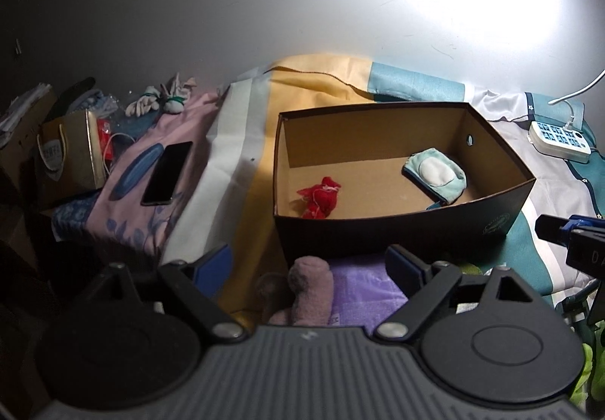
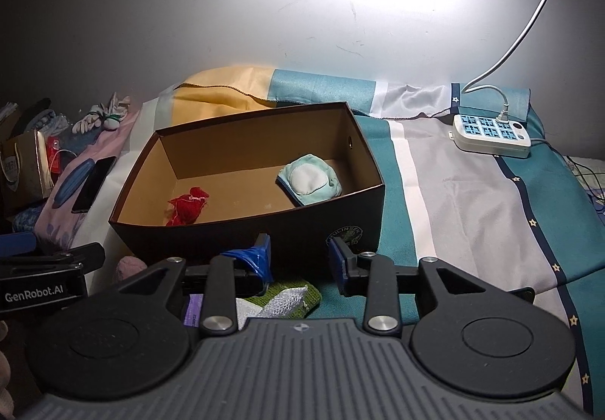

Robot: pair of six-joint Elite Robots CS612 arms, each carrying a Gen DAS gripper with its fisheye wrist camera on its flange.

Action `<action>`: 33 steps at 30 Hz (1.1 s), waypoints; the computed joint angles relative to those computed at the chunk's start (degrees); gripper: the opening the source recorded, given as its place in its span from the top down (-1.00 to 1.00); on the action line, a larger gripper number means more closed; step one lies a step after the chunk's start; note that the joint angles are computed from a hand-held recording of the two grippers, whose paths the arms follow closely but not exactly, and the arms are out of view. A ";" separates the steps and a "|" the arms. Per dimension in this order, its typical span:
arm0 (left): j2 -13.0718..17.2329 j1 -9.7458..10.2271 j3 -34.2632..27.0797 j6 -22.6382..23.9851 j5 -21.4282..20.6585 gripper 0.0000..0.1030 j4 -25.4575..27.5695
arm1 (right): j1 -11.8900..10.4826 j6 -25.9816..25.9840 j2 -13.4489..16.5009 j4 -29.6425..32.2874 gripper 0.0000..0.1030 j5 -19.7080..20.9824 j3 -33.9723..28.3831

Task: Organize soft objects
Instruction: 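Withdraw both tools from the box and move back to the pile, then grasp the grey sock with the left tool while the right tool grasps the teal mesh bag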

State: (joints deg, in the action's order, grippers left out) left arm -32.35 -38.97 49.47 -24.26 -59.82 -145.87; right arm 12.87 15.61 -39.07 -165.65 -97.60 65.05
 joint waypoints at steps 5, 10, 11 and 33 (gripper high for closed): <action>-0.83 -0.12 1.68 -0.58 -0.45 -0.74 0.06 | 0.17 -0.23 -0.38 0.09 0.65 -0.39 0.76; -1.38 -0.37 2.88 -0.46 -0.60 -0.74 -0.26 | 0.21 -0.32 -0.73 0.16 0.64 0.06 1.44; -1.52 -0.42 3.21 -0.41 -0.67 -0.74 -0.33 | 0.20 -0.40 -0.84 0.12 0.64 0.30 1.65; -4.64 1.08 11.54 -1.30 -7.85 -0.73 -4.70 | -1.11 2.24 -2.56 0.38 0.63 10.85 7.23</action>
State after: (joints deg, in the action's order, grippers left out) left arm -36.99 -37.89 61.01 -25.56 -67.67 -150.57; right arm 11.75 17.85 -41.63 -165.27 -86.74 72.28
